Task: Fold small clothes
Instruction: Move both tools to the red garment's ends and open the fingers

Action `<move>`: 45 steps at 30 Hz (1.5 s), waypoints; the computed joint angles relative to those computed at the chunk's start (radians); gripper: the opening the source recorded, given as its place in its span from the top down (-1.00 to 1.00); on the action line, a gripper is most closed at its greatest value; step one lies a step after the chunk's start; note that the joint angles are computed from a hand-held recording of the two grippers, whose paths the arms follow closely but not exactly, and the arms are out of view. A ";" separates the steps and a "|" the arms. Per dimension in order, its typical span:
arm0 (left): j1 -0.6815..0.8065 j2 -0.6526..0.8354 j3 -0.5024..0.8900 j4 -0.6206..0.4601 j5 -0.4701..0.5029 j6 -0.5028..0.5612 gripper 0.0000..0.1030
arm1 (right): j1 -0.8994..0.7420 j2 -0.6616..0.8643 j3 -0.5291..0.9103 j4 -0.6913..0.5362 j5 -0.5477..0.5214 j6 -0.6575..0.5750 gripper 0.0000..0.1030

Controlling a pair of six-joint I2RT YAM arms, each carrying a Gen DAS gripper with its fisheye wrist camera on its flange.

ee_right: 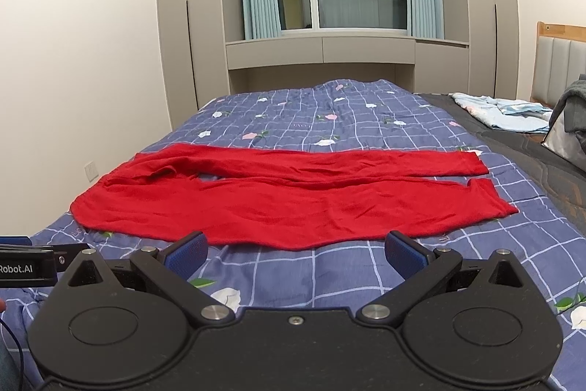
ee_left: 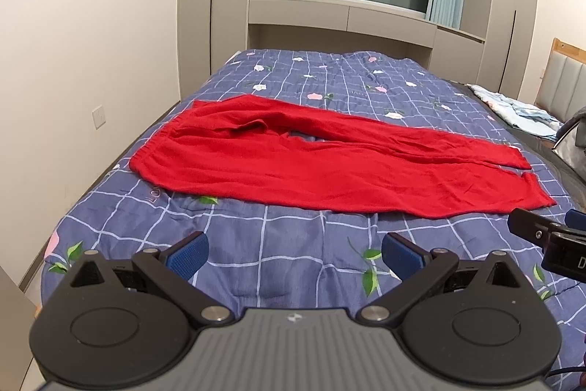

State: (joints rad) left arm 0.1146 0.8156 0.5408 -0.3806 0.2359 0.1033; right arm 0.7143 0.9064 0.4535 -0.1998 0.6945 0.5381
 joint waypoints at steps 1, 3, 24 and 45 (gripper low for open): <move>0.002 0.010 0.003 0.001 0.001 0.002 -0.99 | -0.003 0.014 0.006 -0.009 -0.005 0.017 -0.99; 0.002 0.042 0.012 0.005 -0.001 0.007 -0.99 | -0.021 0.029 0.010 -0.008 -0.030 0.016 -0.99; -0.075 0.606 0.442 -0.012 -0.184 0.013 -0.99 | -0.357 0.555 0.485 -0.215 -0.369 -0.058 -0.99; -0.011 1.681 1.863 -0.225 -0.170 0.303 -0.99 | -0.690 1.350 1.314 0.031 -0.927 -0.789 -0.99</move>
